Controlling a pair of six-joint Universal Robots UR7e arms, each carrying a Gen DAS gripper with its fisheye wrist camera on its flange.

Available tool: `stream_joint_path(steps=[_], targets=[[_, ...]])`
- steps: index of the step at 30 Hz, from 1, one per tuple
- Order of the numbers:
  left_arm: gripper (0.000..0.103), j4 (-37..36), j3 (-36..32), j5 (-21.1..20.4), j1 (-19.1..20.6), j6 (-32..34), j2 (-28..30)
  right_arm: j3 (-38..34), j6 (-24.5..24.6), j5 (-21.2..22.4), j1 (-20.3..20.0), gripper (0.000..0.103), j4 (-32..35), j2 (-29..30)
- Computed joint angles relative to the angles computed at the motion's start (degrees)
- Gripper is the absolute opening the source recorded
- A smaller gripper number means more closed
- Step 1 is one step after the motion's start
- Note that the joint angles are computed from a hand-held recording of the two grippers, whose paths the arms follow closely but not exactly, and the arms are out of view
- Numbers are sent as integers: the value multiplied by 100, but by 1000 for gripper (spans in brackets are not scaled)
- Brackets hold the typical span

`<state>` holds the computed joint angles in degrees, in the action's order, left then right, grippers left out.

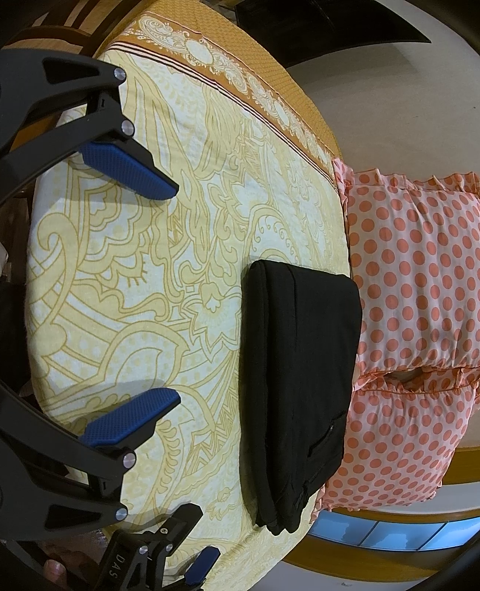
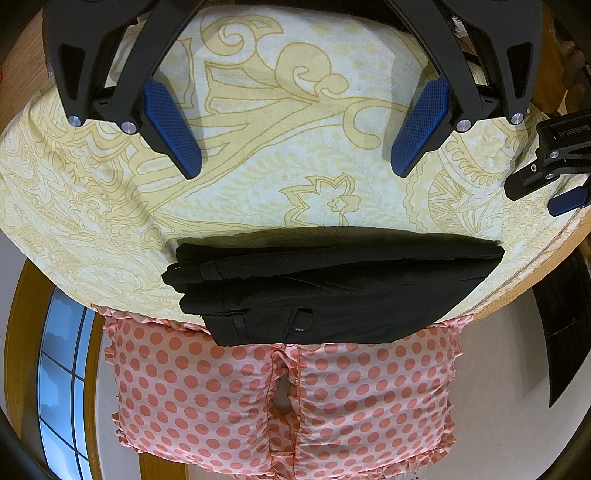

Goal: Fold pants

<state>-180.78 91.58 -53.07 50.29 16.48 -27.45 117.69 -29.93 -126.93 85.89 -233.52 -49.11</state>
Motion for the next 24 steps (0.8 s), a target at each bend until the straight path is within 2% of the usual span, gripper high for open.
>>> stream_joint_path(steps=[24], targets=[[101,48,-63,-48,40,77,16,-23,8,-27,13,102,-24,32]])
